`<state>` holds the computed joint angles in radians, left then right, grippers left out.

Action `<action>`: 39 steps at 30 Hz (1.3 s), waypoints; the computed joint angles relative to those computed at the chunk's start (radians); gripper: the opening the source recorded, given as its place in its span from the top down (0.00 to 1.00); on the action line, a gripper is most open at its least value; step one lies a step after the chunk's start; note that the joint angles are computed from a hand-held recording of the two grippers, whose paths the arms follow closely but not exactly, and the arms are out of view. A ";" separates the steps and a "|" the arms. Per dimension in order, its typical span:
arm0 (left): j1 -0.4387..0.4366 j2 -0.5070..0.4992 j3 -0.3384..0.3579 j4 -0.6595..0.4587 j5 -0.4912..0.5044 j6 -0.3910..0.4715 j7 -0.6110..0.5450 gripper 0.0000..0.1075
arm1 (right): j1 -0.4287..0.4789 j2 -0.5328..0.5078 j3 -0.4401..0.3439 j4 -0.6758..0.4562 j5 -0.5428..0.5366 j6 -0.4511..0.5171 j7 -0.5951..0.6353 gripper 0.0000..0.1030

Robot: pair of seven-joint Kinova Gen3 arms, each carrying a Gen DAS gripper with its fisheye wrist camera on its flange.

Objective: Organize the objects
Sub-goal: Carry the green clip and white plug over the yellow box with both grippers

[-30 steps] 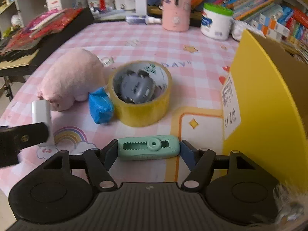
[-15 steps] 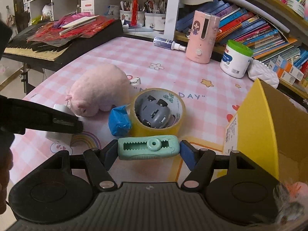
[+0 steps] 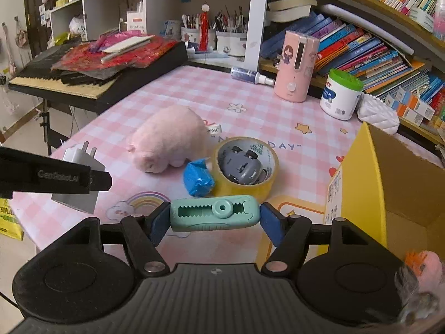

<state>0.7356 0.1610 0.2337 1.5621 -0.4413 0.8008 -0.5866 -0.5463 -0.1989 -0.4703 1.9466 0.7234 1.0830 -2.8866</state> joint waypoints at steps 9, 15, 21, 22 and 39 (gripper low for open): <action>-0.020 -0.115 0.053 0.119 -0.016 -0.036 0.000 0.77 | -0.054 0.000 -0.097 -0.041 0.012 0.149 -0.114 0.35; -0.058 -0.185 0.101 0.187 0.019 -0.040 -0.029 0.77 | -0.129 0.020 -0.138 -0.064 0.000 0.246 -0.214 0.35; -0.104 -0.271 0.147 0.249 0.092 -0.039 -0.094 0.77 | -0.228 0.054 -0.180 -0.093 -0.004 0.348 -0.343 0.35; -0.113 -0.285 0.155 0.259 0.105 -0.039 -0.105 0.77 | -0.246 0.062 -0.188 -0.099 -0.002 0.369 -0.367 0.35; -0.170 -0.413 0.253 0.334 0.326 -0.043 -0.333 0.77 | -0.607 0.202 -0.251 -0.191 -0.037 0.738 -0.813 0.35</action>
<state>0.5655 -0.2517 0.4869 1.8965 -0.1153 0.7581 -0.9194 -1.1534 0.0031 -0.7211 1.7551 0.6863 1.8212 -3.6996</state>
